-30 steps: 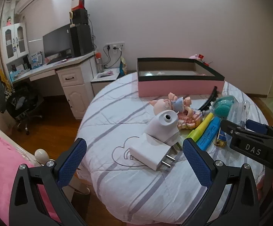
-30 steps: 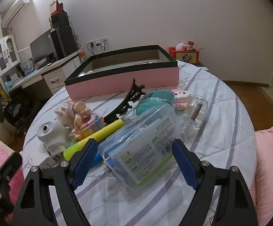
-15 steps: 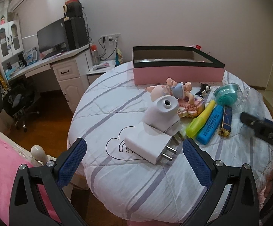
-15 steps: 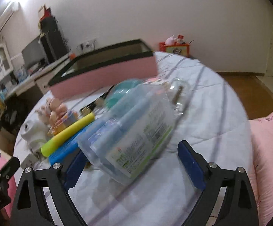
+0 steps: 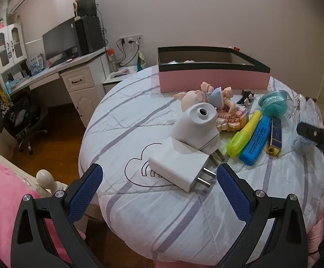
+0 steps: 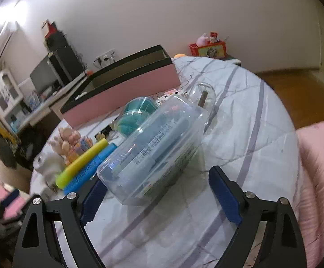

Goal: Organize rigid objects
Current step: 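Grasp the clear plastic case with right tool while left tool grasps white charger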

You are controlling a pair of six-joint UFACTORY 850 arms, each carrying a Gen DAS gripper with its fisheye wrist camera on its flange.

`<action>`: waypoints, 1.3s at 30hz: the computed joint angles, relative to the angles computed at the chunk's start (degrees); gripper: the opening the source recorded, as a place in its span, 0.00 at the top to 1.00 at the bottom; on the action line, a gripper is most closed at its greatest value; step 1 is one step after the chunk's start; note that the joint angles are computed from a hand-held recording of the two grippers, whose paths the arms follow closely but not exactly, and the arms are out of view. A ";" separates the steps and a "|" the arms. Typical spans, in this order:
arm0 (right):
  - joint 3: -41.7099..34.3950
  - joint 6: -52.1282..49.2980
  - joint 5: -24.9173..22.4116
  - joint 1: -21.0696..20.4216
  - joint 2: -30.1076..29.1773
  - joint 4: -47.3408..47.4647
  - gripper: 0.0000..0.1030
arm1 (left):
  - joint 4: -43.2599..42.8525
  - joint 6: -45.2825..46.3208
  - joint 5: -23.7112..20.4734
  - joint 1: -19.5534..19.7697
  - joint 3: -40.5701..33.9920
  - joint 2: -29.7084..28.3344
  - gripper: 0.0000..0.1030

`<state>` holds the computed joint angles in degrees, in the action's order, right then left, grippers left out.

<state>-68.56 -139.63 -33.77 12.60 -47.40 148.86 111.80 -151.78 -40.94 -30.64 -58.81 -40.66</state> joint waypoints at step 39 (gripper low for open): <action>-0.23 -15.90 7.53 1.38 2.32 -5.55 0.68 | 9.22 -12.65 3.88 3.17 0.41 -0.72 0.00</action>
